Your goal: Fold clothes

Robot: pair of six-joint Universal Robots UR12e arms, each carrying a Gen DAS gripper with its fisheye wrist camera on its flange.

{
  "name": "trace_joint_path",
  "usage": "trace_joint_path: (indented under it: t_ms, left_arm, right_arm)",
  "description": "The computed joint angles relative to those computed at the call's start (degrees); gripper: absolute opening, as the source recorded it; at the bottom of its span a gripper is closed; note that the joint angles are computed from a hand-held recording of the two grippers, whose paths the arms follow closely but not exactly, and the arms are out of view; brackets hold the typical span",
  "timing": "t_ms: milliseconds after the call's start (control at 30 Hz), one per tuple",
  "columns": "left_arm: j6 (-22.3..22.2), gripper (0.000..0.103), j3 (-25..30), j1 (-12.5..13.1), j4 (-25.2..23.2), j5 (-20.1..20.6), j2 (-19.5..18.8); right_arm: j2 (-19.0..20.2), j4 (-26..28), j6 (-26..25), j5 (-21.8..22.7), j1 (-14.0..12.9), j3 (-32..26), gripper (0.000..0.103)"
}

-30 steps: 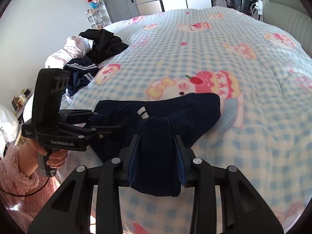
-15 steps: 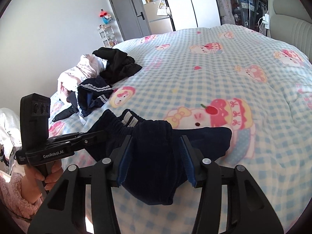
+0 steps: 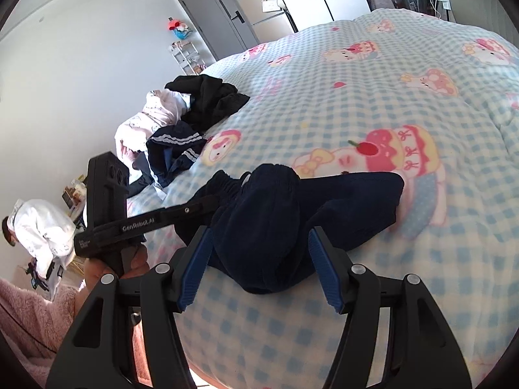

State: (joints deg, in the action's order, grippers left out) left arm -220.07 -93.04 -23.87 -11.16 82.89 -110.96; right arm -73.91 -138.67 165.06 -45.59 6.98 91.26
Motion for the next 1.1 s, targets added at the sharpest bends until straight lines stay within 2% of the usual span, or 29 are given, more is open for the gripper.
trace_joint_path:
  t_ms: [100,167,267,400,433,500,533,633,700,767,867,967,1000,1067,1100]
  left_arm:
    - [0.4,0.015,-0.9,-0.1,-1.3,0.5,0.7]
    - [0.0,0.015,-1.2,-0.2,-2.9,1.6,1.2]
    - [-0.9,0.021,-1.3,-0.3,-2.9,2.4,1.8]
    - [4.7,0.039,0.4,-2.2,-1.3,9.3,2.2]
    - [6.5,0.042,0.9,-2.5,-0.6,9.2,2.0]
    - [10.2,0.050,2.0,-2.2,0.1,5.3,1.6]
    - [12.5,0.054,3.0,-2.1,-1.3,3.7,1.1]
    - [20.5,0.055,8.0,-2.4,-11.5,1.1,-1.3]
    - [22.8,0.055,10.4,-1.9,-16.0,-3.7,-2.8]
    - [23.3,0.055,11.6,-2.4,-17.2,-3.2,-3.8]
    - [22.1,0.055,12.5,-3.3,-19.5,0.6,-4.9]
    - [18.4,0.052,11.6,-2.9,-17.2,0.3,-5.1]
    - [17.2,0.048,10.9,-2.7,-15.8,-0.3,-4.9]
    - [14.7,0.048,9.7,-2.2,-12.8,-0.9,-4.3]
    - [13.6,0.048,8.7,-2.3,-10.9,0.9,-3.6]
  right_arm:
    - [1.4,-7.0,10.3,-2.5,0.1,-0.5,0.063]
    - [2.2,-7.6,14.9,-8.7,0.6,-2.0,0.063]
    - [3.3,-1.5,10.7,-14.8,1.8,-4.6,0.063]
    - [3.1,5.4,3.5,-16.0,2.4,-4.9,0.063]
    - [2.9,6.2,3.0,-16.6,2.4,-4.5,0.063]
    - [2.6,7.0,3.2,-17.0,2.2,-3.9,0.063]
    - [2.5,7.1,3.6,-16.7,2.0,-3.6,0.063]
    - [2.2,7.6,2.3,-13.8,1.4,-3.2,0.063]
    - [2.0,8.6,-0.8,-14.9,1.8,-3.7,0.063]
    - [2.1,9.8,-4.4,-18.3,2.5,-4.1,0.063]
    - [2.6,11.8,-7.0,-24.4,3.3,-4.6,0.063]
    - [2.1,11.0,-7.7,-26.3,2.9,-3.0,0.062]
    - [1.8,10.4,-7.7,-26.6,2.8,-2.4,0.062]
    - [1.2,9.6,-7.8,-28.0,2.7,-1.6,0.062]
    - [1.0,9.5,-7.9,-28.4,2.8,-1.5,0.062]
